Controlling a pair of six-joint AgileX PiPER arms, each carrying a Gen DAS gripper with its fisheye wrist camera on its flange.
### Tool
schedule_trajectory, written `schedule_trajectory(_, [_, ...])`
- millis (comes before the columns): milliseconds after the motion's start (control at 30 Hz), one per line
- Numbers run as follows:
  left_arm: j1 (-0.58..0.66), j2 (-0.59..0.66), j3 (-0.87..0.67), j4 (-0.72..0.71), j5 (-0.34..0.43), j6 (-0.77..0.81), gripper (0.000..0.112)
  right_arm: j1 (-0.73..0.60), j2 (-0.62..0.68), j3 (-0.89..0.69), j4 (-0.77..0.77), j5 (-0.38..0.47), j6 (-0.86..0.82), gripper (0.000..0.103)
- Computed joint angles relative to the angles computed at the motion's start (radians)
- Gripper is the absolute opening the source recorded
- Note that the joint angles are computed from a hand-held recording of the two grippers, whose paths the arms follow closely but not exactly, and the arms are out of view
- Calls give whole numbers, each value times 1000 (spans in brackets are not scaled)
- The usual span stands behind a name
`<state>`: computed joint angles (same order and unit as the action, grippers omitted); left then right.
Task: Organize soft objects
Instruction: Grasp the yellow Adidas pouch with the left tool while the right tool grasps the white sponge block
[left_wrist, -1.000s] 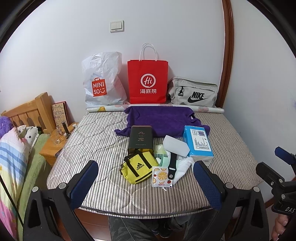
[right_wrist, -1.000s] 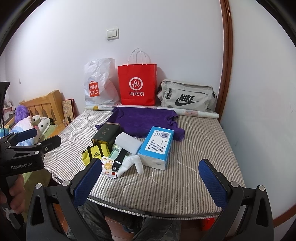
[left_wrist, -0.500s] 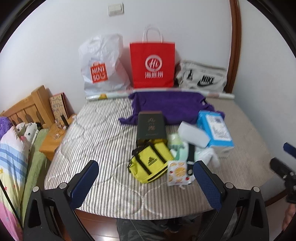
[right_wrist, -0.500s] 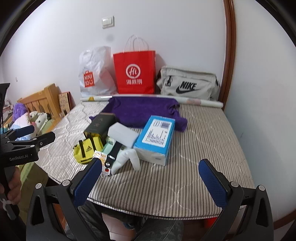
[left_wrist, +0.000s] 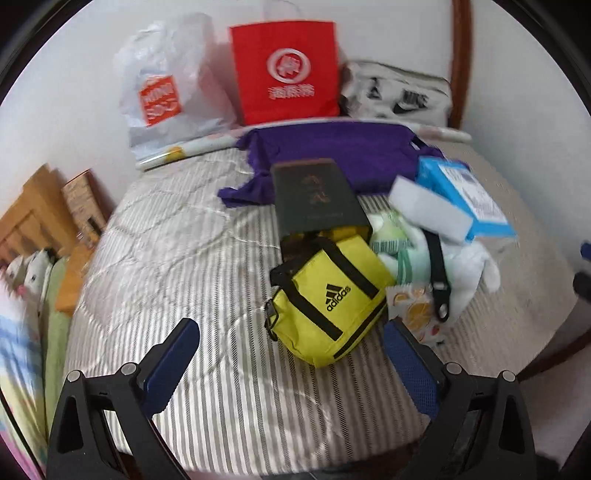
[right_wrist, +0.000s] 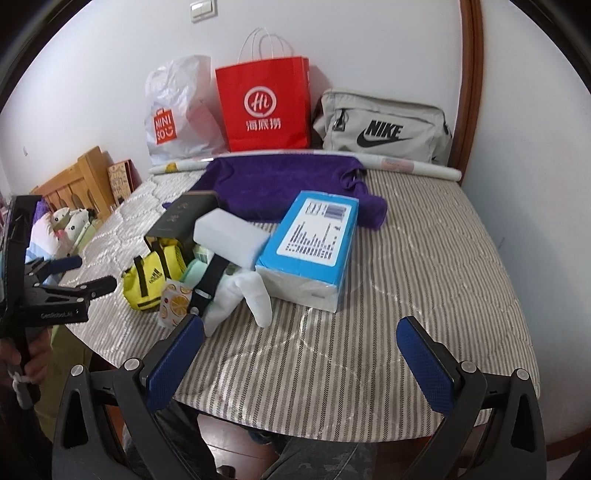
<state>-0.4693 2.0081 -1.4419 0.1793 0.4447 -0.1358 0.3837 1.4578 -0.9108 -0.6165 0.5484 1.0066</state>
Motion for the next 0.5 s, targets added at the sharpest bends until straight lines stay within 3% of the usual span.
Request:
schedule_trajectory(67, [10, 26, -10, -48, -12, 111, 100, -34, 10, 2, 103, -50, -101, 102])
schedule_trajectory(233, [-6, 68, -35, 15, -49, 191, 100, -67, 69, -13, 126, -95, -120, 102])
schedule_trajectory(400, [-10, 134, -100, -113, -25, 402, 100, -107, 127, -38, 264, -124, -269, 100])
schedule_trajectory(500, [-27, 155, -97, -47, -58, 405, 100, -105, 139, -47, 241, -133, -269, 100])
